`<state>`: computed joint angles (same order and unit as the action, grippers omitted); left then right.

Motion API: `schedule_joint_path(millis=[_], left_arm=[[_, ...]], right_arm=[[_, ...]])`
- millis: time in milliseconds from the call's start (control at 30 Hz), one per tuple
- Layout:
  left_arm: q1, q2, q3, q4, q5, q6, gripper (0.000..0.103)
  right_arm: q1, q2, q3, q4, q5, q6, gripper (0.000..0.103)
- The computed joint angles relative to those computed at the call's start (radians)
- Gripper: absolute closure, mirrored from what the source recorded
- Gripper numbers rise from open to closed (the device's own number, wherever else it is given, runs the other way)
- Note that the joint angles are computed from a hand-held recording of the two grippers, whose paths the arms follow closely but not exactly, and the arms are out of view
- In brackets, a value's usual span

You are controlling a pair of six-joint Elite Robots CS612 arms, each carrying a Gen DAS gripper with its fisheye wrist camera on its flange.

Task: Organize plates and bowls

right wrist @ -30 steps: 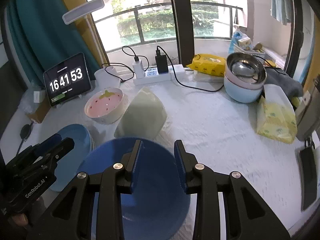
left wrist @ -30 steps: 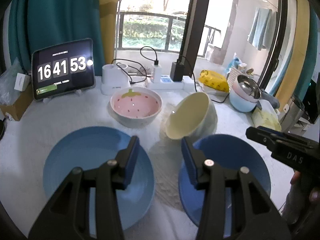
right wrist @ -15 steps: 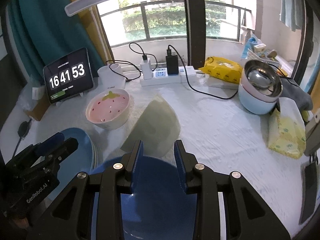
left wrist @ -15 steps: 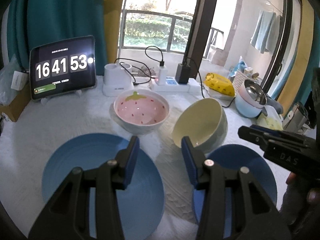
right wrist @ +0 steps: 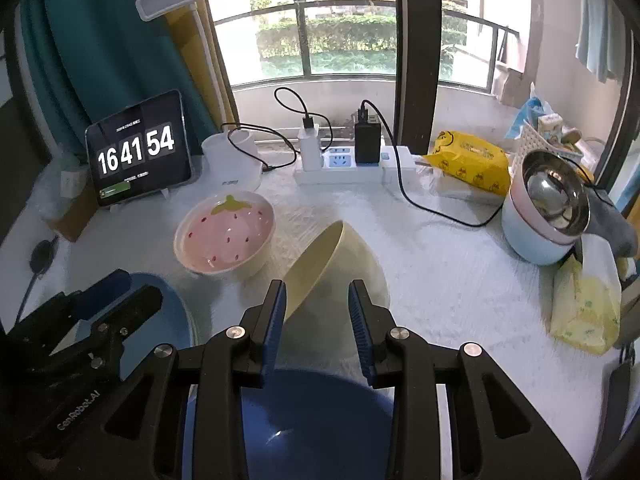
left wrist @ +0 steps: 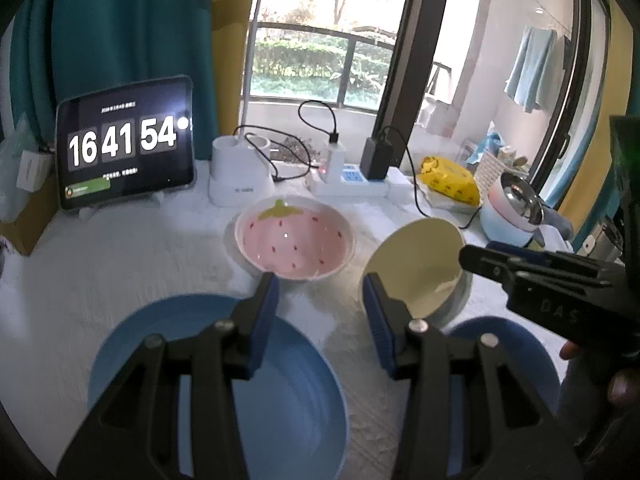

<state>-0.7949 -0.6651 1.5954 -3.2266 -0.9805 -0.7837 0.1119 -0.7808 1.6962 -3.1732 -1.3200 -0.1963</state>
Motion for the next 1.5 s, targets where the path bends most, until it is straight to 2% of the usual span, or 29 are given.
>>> schedule_joint_path(millis=[200, 300, 633, 767, 833, 933, 1133, 1333, 1500], left_arm=[[0.007, 0.009, -0.031, 0.015, -0.004, 0.037, 0.058], [0.010, 0.017, -0.050, 0.028, -0.014, 0.054, 0.058], [0.013, 0.043, -0.114, 0.087, -0.048, 0.093, 0.058], [0.028, 0.055, -0.145, 0.124, -0.143, 0.100, 0.058], [0.039, 0.059, -0.162, 0.154, -0.194, 0.088, 0.058], [0.050, 0.063, -0.179, 0.177, -0.259, 0.083, 0.058], [0.058, 0.067, -0.219, 0.230, -0.305, 0.112, 0.058], [0.084, 0.099, -0.310, 0.400, -0.424, 0.134, 0.058], [0.087, 0.121, -0.362, 0.489, -0.461, 0.163, 0.058]], right_arm=[[0.000, 0.014, -0.029, 0.029, -0.022, 0.002, 0.068], [-0.007, 0.019, -0.037, 0.044, -0.016, 0.011, 0.063], [-0.033, 0.032, -0.054, 0.084, -0.012, 0.043, 0.062], [-0.054, 0.032, -0.059, 0.114, -0.009, 0.071, 0.061], [-0.070, 0.031, -0.062, 0.141, 0.034, 0.079, 0.061], [-0.078, 0.030, -0.064, 0.165, 0.039, 0.065, 0.061], [-0.095, 0.038, -0.058, 0.163, 0.065, 0.084, 0.061], [-0.105, 0.055, -0.072, 0.186, 0.090, 0.101, 0.061], [-0.113, 0.065, -0.079, 0.199, 0.116, 0.091, 0.061]])
